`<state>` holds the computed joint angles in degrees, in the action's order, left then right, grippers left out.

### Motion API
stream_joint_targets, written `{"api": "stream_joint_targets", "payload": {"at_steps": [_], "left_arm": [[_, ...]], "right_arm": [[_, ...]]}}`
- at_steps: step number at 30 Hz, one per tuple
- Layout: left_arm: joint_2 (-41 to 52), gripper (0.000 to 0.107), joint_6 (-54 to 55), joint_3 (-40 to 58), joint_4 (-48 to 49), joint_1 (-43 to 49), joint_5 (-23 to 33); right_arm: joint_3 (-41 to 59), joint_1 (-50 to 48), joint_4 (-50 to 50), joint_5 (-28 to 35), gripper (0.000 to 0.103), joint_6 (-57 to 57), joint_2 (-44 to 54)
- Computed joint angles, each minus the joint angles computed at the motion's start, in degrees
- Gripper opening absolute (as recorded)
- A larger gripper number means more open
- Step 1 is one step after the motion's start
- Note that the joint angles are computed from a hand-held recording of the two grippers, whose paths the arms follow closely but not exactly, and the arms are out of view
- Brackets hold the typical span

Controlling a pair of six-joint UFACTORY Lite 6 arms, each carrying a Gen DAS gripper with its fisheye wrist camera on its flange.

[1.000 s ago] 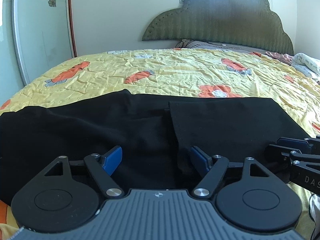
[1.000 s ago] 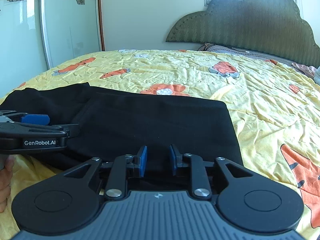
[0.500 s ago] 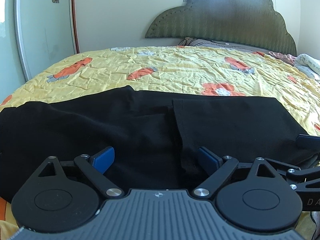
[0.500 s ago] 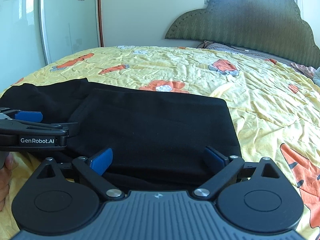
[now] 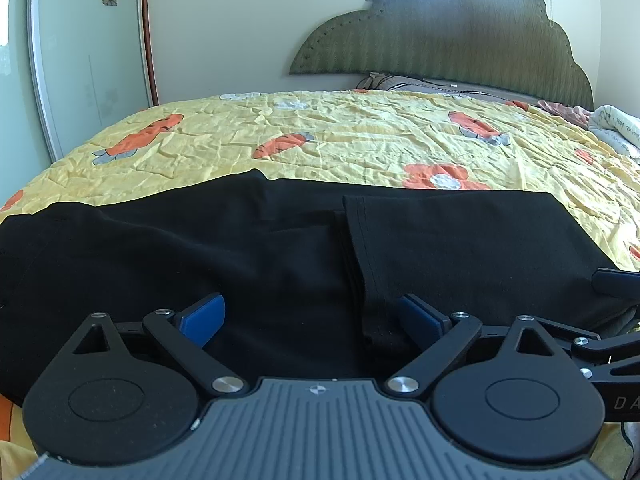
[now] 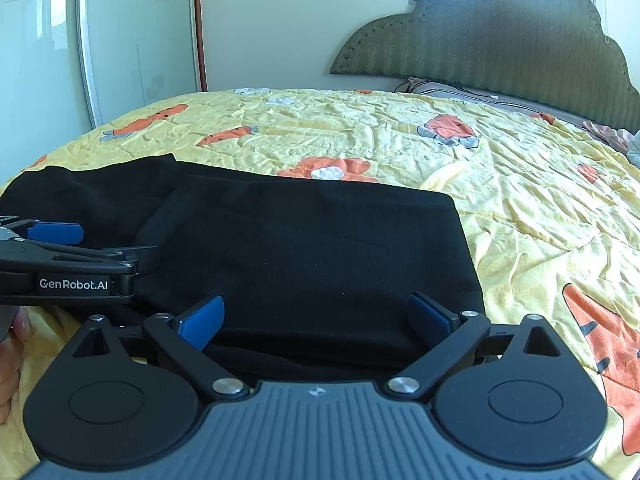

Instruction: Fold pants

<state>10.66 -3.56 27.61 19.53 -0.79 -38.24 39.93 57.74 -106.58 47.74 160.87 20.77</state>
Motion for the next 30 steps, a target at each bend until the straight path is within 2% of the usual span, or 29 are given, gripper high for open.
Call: {"api": "stream_joint_targets", "payload": {"at_steps": [30], "left_arm": [[-0.1, 0.098, -0.12, 0.19, 0.05, -0.04, 0.23]], "right_arm": [[0.45, 0.27, 1.18, 0.19, 0.101, -1.01, 0.6]]}}
